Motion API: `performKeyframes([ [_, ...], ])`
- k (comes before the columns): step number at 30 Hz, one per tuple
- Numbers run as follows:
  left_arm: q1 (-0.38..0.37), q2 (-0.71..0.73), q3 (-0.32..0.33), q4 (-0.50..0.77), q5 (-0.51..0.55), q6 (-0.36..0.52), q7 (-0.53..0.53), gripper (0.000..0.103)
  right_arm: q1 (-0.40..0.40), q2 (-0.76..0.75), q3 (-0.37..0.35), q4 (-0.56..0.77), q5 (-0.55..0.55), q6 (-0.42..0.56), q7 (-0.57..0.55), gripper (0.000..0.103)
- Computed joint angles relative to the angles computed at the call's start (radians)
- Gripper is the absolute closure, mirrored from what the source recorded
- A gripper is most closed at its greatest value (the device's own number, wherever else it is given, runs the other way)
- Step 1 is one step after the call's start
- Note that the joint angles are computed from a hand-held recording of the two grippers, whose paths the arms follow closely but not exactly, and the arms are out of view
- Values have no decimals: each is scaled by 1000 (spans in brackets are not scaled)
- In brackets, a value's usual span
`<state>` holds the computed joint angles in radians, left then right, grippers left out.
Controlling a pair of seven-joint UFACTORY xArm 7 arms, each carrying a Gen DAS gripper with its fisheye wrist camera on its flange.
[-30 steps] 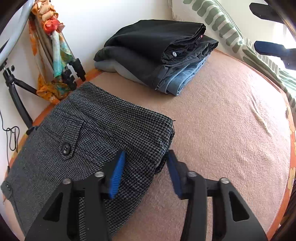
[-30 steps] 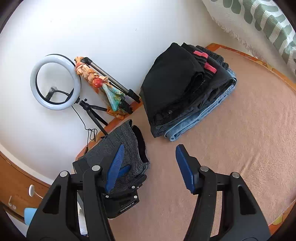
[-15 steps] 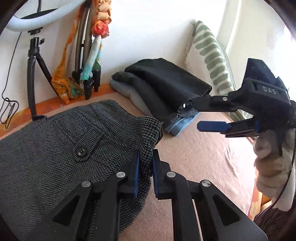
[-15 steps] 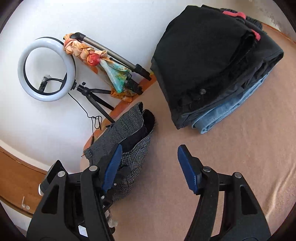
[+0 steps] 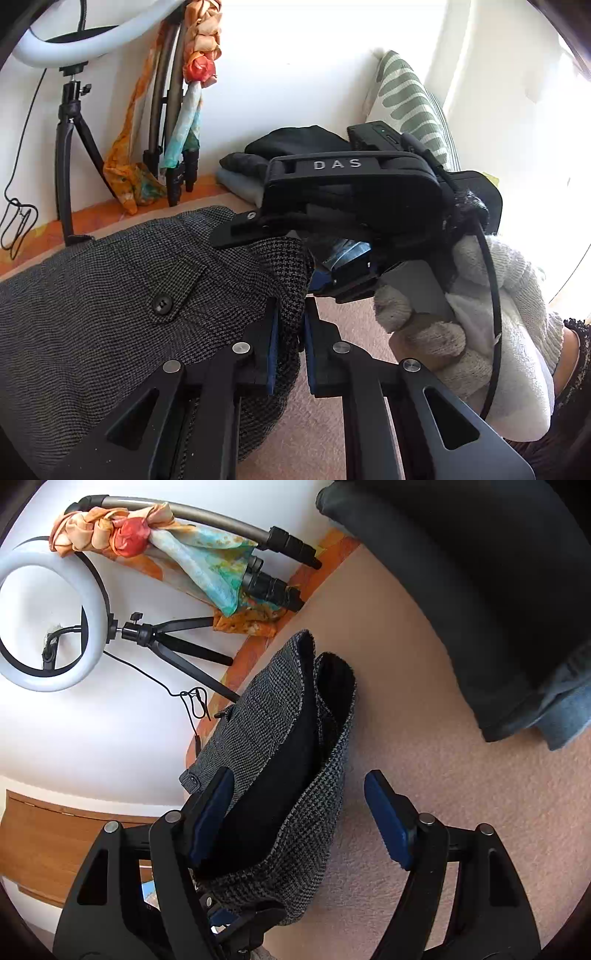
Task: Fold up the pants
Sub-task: 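Grasp the shorts' folded edge with the left tool while the right tool grasps the other edge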
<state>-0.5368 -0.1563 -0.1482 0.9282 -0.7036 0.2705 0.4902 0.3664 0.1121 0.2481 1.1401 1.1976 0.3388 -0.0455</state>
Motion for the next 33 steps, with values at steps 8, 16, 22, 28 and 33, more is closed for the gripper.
performKeyframes([
  [8,17,-25,5,0,36,102,-25,87,20,26,6,20,-4,-64,1,91],
  [16,235,-283,-67,-217,355,52,-291,69,29,4,15,8,-195,-127,149,93],
  [22,280,-259,-59,-281,528,77,-413,69,53,1,4,20,-416,-152,352,93],
  [28,231,-196,-47,-282,639,55,-455,69,54,-1,21,39,-484,-167,424,93],
  [33,165,-237,50,-268,555,98,-406,69,103,-5,-26,63,-797,-151,659,93],
])
